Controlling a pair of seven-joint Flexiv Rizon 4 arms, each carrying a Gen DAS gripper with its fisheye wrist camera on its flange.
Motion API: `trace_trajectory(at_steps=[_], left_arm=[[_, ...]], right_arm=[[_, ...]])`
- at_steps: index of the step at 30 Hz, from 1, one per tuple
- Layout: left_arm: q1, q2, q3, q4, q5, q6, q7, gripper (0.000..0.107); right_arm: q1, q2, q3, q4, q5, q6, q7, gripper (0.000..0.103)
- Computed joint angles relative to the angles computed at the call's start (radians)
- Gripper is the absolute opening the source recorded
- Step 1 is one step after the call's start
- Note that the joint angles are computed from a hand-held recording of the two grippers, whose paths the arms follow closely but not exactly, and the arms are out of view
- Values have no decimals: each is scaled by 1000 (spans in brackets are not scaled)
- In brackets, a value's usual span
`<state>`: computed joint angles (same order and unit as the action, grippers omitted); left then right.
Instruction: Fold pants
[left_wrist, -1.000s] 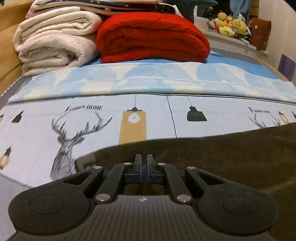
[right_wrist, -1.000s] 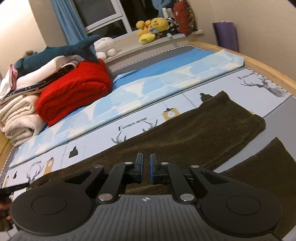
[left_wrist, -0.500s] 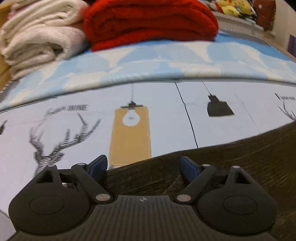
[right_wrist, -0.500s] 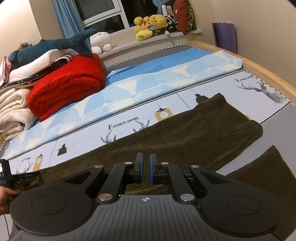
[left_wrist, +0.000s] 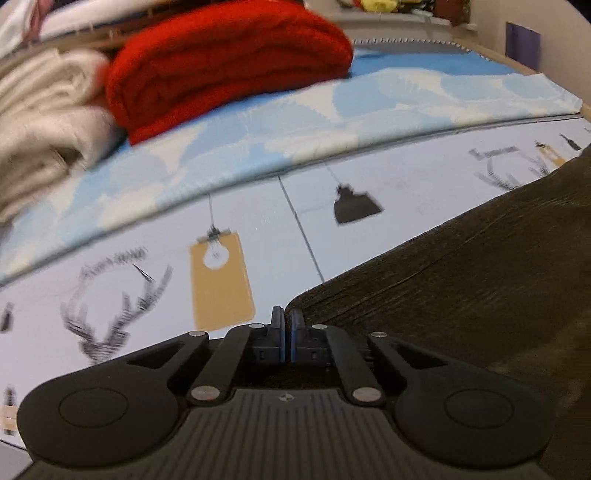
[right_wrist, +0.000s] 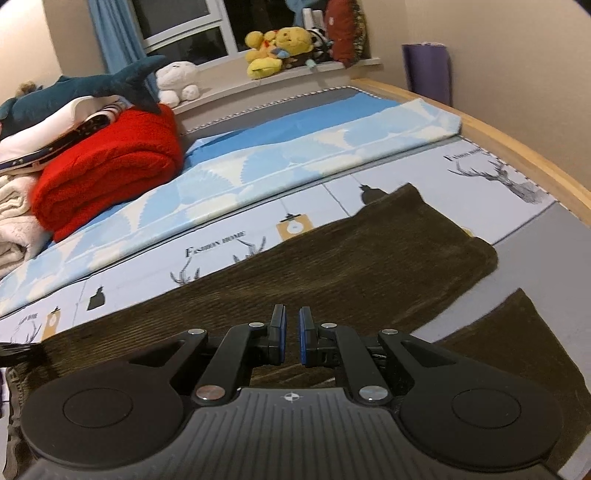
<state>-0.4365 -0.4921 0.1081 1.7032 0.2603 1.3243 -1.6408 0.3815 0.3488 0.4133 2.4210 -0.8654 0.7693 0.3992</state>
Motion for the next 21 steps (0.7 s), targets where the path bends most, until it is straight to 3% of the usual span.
trace_trajectory(at_steps=[4,8,10,13,16,17,20,21], left_arm=[[-20,173,-21,136,18,1,-13,2],[-45,384,-77,330,61,-68,-17,1],[-44,468,-112,440,8,-88,0,0],[-25,539,-126,571,-197,-72,39,4],[-35,576,-104,682,-571,-32,117,14],[-38,580,-99,702,-681,-48,135,25],[10,569,-108,710,-797,-125,85,46],[25,560,-116,714,-827,-129,60,49]], right_arm=[[14,16,13,6,62,-29,7,8],[24,42,30,16,107,-49,40,8],[31,52,40,19,127,-61,58,8],[44,62,51,25,159,-60,87,8],[50,66,55,29,170,-47,109,8],[50,63,56,27,168,-46,112,8],[44,56,49,29,156,-21,135,8],[39,54,46,33,147,-5,148,8]])
